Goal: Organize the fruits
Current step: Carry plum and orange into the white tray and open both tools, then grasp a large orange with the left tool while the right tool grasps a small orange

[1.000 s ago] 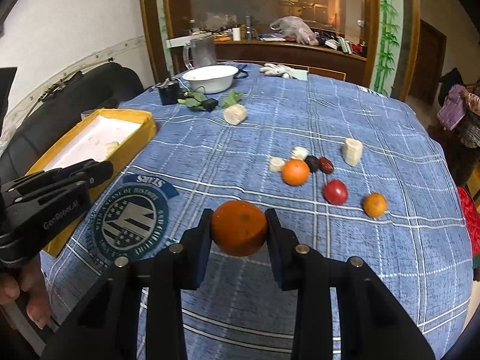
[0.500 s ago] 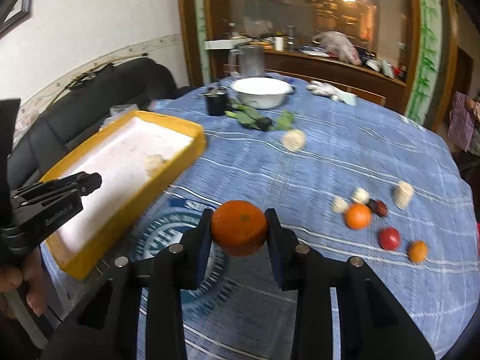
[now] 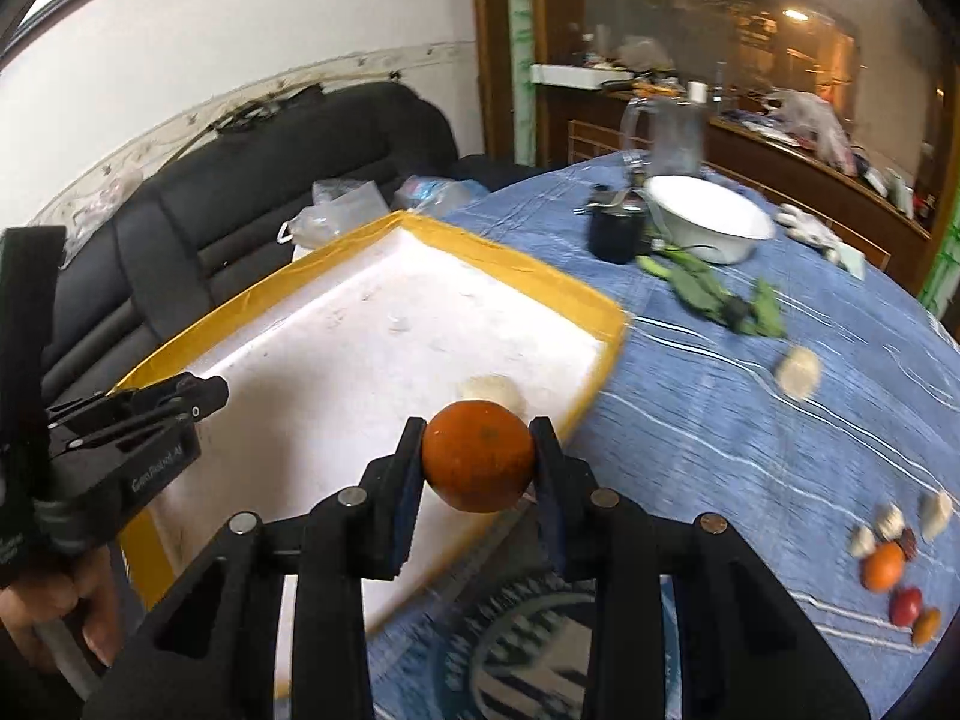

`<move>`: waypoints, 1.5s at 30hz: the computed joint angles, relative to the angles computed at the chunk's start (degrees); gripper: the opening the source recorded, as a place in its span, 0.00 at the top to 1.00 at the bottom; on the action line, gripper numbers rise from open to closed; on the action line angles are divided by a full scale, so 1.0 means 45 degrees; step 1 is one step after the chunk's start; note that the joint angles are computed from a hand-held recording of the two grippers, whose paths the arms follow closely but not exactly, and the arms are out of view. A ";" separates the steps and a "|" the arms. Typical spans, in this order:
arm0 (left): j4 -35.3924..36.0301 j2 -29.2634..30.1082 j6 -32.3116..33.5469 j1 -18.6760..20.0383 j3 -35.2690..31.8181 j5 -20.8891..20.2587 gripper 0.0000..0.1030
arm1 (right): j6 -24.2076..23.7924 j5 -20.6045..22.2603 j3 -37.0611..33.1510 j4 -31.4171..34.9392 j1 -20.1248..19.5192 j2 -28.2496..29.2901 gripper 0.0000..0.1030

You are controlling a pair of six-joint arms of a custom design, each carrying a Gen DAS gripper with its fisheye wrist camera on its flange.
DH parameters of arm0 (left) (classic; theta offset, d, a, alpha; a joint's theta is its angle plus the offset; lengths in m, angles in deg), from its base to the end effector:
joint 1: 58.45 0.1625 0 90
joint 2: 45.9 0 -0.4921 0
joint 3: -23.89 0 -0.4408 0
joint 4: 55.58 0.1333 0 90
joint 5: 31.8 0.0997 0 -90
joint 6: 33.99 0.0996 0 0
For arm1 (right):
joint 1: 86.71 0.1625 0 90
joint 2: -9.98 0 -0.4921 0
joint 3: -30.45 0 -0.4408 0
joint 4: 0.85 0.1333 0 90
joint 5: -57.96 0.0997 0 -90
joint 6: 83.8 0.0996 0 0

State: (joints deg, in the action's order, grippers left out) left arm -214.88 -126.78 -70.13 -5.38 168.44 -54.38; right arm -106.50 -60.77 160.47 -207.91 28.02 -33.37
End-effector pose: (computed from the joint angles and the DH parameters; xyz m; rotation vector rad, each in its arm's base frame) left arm -0.0461 -0.4363 0.2250 -0.0539 2.0819 -0.9090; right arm 0.2925 -0.4308 0.0353 0.8684 -2.4206 0.7083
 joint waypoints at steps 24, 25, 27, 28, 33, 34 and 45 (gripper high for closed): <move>0.1449 -0.1046 -0.3438 -0.1480 0.0579 0.0411 0.18 | -0.0056 -0.0029 -0.0010 0.0325 -0.0144 0.0120 0.40; 0.1214 -0.0904 -0.3371 -0.1701 0.0633 0.0421 0.17 | -0.0073 0.0036 0.0209 0.0028 -0.0189 -0.0099 0.38; 0.0226 -0.0315 -0.2694 -0.2218 0.0763 0.0193 0.16 | 0.0007 -0.0073 0.1016 -0.1017 -0.0367 -0.0859 0.27; -0.0396 0.0018 -0.2235 -0.2360 0.0786 0.0064 0.15 | 0.0008 -0.0101 0.1361 -0.1508 -0.0490 -0.1161 0.21; -0.2398 0.2140 -0.0712 -0.3128 0.0612 -0.1155 0.14 | -0.0017 -0.0702 0.3205 -0.3783 -0.1654 -0.2936 0.09; -0.2561 0.2537 -0.0548 -0.3230 0.0527 -0.1387 0.14 | -0.0036 -0.0891 0.3477 -0.4035 -0.1912 -0.3223 0.09; -0.3725 0.6179 0.2327 -0.4099 -0.0990 -0.3576 0.14 | -0.0803 -0.0730 0.5815 -0.5070 -0.6691 -0.6718 0.09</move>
State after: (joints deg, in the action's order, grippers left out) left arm -231.64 -98.98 -59.65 -23.83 163.98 -70.47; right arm -110.12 -64.06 186.64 -230.72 -2.09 -63.60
